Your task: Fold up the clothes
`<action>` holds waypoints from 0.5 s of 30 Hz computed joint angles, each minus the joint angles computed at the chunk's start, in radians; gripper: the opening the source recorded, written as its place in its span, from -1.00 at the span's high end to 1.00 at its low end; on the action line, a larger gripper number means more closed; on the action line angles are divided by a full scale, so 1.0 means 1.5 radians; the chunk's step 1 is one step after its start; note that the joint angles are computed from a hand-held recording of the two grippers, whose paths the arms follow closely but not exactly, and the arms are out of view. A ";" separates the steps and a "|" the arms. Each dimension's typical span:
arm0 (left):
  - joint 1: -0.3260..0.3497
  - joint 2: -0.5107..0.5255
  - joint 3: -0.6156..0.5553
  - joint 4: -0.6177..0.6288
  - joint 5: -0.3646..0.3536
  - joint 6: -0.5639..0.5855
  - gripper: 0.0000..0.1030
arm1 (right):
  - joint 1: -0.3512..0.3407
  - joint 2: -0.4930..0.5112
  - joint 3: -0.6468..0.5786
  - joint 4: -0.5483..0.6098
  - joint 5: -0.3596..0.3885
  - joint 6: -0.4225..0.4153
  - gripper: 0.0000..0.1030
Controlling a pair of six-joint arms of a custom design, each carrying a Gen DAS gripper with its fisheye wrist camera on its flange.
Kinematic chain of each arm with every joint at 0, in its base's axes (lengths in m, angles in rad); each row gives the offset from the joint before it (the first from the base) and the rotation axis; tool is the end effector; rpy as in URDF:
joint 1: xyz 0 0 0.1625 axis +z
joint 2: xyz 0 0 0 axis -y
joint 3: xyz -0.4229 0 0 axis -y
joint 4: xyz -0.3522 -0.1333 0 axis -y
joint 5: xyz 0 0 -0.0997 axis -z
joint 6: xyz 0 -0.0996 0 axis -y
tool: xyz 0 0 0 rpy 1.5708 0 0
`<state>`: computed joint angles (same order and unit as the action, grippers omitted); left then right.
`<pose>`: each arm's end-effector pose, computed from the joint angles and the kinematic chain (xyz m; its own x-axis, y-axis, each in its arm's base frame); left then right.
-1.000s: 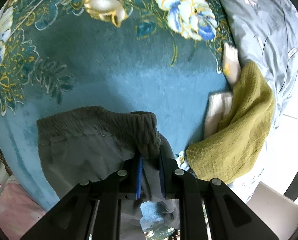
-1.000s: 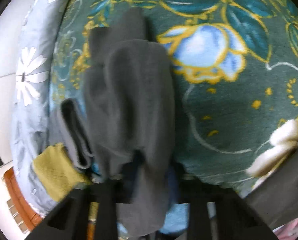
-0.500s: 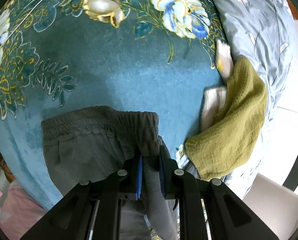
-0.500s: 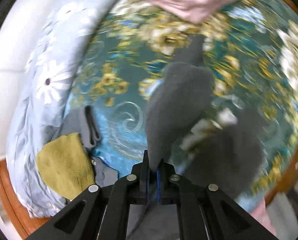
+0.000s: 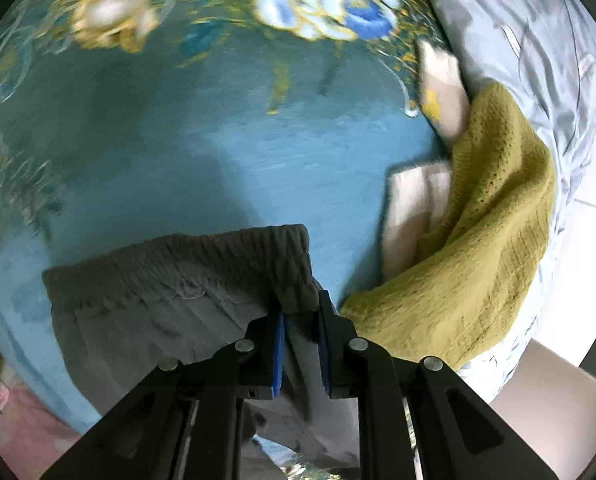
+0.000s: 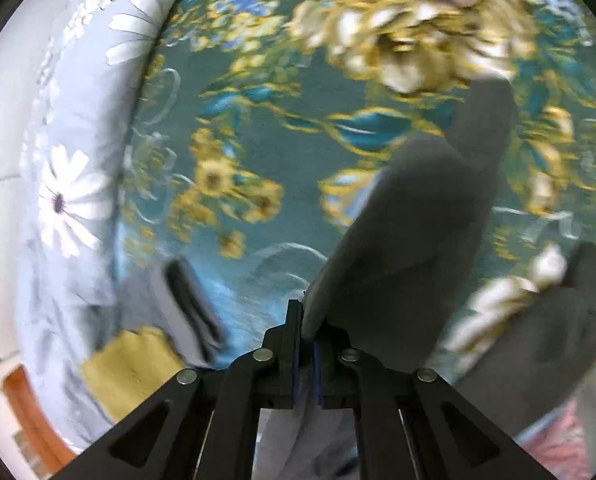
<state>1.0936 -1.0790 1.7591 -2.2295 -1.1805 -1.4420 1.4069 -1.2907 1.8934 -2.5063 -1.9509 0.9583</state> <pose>-0.1103 -0.5861 0.2196 -0.5604 -0.8252 -0.0701 -0.7520 0.5425 -0.3745 0.0083 -0.5401 0.3144 -0.3892 0.9188 -0.0657 0.8221 0.3143 -0.4747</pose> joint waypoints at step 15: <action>0.008 -0.042 0.061 -0.196 -0.053 0.166 0.10 | 0.021 -0.118 0.090 -0.092 -0.083 -0.212 -0.01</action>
<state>1.1054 -1.1418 1.8511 -2.5240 -1.2595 -1.1936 1.4388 -1.4676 2.0280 -2.6439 -2.0750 0.6404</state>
